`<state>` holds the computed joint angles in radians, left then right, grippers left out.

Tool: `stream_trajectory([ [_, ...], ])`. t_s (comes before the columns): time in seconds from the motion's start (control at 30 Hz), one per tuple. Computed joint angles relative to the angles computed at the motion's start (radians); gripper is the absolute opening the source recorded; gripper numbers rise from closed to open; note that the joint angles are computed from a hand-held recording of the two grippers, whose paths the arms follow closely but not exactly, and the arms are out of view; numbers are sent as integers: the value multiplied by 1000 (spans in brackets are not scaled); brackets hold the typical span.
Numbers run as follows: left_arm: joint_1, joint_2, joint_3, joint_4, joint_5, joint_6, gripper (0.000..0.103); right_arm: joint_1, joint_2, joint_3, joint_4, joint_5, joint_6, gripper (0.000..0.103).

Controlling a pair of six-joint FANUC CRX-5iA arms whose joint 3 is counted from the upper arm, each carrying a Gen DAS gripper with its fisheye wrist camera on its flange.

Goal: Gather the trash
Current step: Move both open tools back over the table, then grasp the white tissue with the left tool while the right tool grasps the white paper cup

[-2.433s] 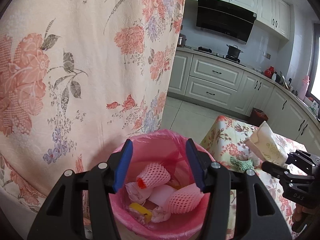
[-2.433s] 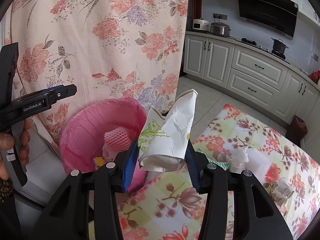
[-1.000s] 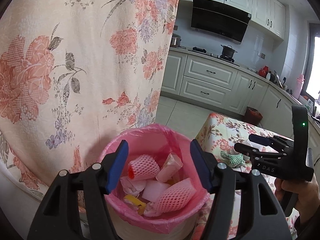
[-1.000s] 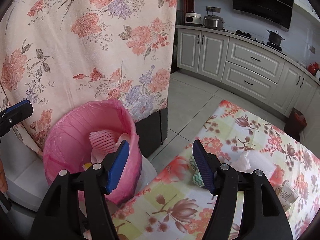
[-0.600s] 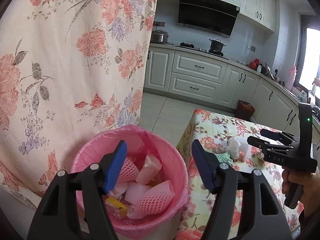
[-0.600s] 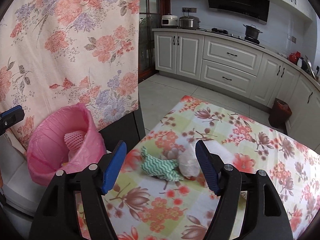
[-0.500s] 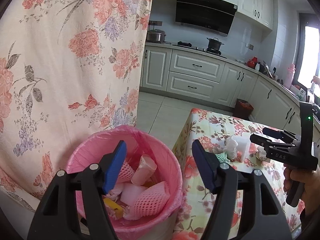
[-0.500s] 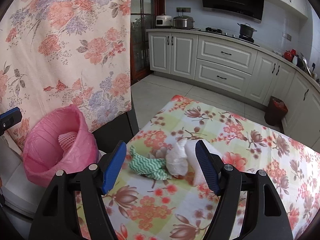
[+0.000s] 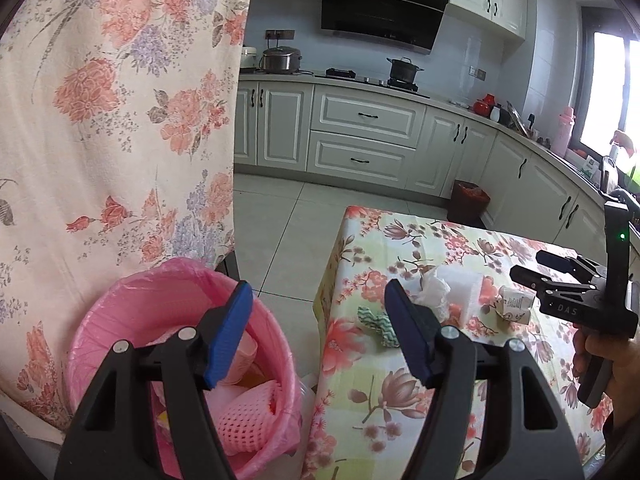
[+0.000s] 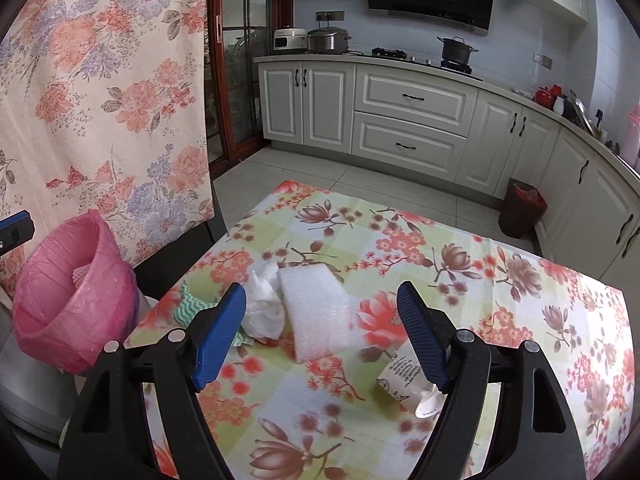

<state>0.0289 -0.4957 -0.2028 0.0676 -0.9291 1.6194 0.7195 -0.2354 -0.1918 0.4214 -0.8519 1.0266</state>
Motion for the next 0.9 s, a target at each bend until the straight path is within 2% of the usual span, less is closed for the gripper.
stream_trajectory([
  [0.27, -103, 130, 55, -24, 25, 30, 66, -77, -10, -39, -27, 8, 32, 74],
  [0.63, -215, 331, 147, -3, 34, 12, 66, -176, 6, -48, -138, 8, 137, 74],
  [0.7, -230, 365, 169, -9, 24, 17, 61, -192, 11, -45, -163, 9, 154, 74],
  [0.83, -257, 426, 210, -30, 10, 27, 59, -207, 24, -38, -199, 6, 203, 74],
  [0.9, -264, 454, 229, -34, 2, 26, 55, -212, 31, -33, -215, 4, 225, 74],
])
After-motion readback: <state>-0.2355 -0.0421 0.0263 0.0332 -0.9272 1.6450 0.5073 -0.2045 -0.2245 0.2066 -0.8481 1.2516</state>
